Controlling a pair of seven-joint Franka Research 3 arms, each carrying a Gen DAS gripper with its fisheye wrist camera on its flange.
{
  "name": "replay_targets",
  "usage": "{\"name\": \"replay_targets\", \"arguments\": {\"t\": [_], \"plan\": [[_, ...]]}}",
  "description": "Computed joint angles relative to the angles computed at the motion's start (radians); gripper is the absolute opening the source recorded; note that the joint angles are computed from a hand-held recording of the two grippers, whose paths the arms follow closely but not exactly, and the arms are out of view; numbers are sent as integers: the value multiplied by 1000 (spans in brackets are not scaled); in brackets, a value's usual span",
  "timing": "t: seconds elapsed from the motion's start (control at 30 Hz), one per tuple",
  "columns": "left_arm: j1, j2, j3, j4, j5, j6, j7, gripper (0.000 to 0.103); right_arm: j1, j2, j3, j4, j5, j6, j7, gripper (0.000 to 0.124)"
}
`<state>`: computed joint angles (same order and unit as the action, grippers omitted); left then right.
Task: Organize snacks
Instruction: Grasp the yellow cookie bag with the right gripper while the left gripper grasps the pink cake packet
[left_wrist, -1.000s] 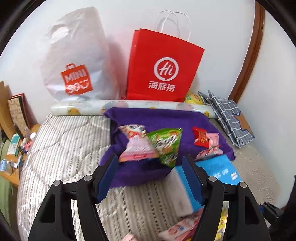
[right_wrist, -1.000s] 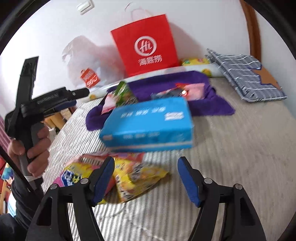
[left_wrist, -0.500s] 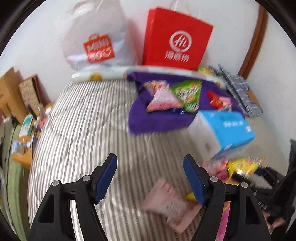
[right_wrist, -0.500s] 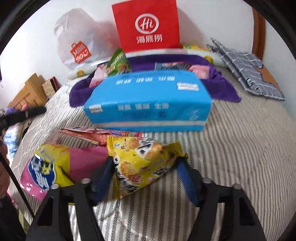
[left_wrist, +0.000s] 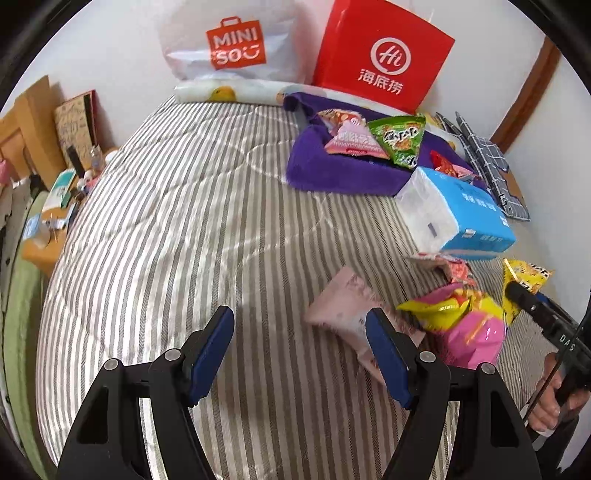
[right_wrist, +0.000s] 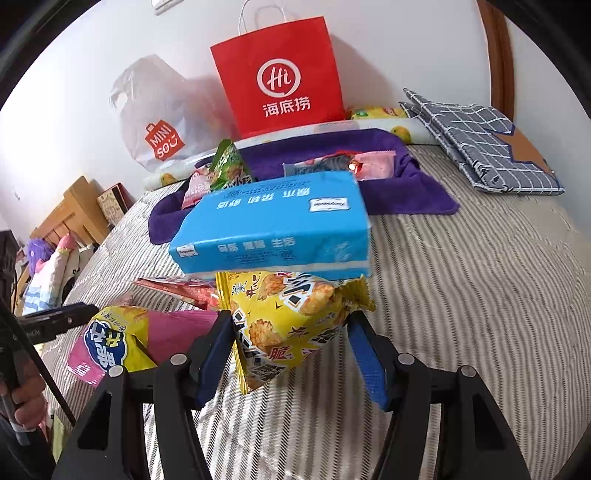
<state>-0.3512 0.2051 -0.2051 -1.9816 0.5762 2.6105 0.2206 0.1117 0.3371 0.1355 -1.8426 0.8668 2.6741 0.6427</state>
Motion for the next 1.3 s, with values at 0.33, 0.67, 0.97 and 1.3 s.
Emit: {"name": "replay_targets", "arguments": {"t": [0.33,0.67,0.97,1.3], "plan": [[12,-12,-9,-85,-75,199,-13,70,-11,-35,-6,-39,20,11,-33,61],[-24,47,32,-25,-57,254,-58,60,-11,-81,-18,-78,62,10,-80,61],[-53,118,51,105,15,113,-81,57,-10,-105,-37,-96,82,15,-102,61],[-100,153,52,181,107,-40,-38,62,-13,-95,-43,-90,73,8,-94,61]]}}
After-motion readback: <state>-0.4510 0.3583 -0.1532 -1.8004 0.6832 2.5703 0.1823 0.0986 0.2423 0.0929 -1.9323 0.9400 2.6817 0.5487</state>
